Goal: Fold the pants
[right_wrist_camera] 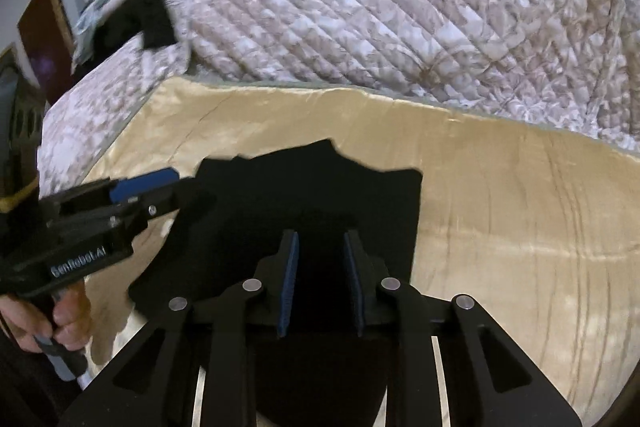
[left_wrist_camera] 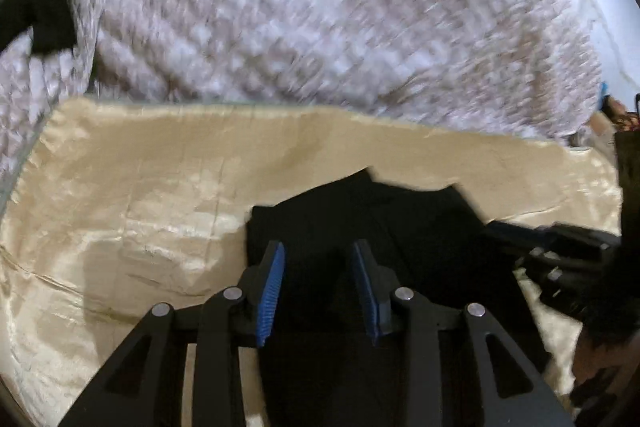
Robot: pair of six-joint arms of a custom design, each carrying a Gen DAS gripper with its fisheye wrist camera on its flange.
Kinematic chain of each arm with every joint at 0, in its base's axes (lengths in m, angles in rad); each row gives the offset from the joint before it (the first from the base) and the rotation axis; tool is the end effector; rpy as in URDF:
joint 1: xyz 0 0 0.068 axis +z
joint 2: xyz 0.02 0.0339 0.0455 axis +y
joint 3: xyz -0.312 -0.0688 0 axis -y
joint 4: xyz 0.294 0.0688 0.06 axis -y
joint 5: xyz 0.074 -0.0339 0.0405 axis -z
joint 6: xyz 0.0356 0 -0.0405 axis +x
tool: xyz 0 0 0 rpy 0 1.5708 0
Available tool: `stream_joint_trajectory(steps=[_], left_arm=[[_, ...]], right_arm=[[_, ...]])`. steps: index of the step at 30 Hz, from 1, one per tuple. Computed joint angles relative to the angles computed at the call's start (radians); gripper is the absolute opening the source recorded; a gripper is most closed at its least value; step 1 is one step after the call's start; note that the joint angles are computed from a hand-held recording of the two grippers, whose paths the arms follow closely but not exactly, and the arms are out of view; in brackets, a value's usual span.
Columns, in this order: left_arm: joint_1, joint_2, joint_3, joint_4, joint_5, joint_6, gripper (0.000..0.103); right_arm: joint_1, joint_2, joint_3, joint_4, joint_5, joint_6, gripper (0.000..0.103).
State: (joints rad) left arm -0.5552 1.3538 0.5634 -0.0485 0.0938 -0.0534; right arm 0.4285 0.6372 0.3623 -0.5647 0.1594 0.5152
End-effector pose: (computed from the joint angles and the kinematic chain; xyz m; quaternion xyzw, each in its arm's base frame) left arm 0.2323 -0.1480 0.1701 0.2478 0.8994 -0.1489 0.3279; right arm 0.1309 0.0536 0.1958 0.0688 0.9288 0.0958 0.3512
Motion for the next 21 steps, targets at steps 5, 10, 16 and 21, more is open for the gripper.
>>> stream_joint_trajectory(steps=[5, 10, 16, 21], left_arm=[[-0.001, 0.070, 0.003, 0.043, -0.021, 0.014, 0.041], [-0.001, 0.020, 0.000, -0.001, -0.047, 0.003, 0.042], [-0.040, -0.148, -0.068, -0.076, -0.098, -0.004, 0.042], [-0.078, -0.322, -0.138, -0.165, -0.118, -0.034, 0.042]], right_arm=[[-0.262, 0.200, -0.038, 0.170, -0.187, -0.125, 0.023], [-0.312, 0.171, -0.034, 0.142, -0.190, -0.113, 0.021], [-0.171, -0.035, -0.023, -0.048, -0.087, -0.029, 0.023], [0.117, -0.176, -0.007, -0.216, 0.096, 0.174, 0.024]])
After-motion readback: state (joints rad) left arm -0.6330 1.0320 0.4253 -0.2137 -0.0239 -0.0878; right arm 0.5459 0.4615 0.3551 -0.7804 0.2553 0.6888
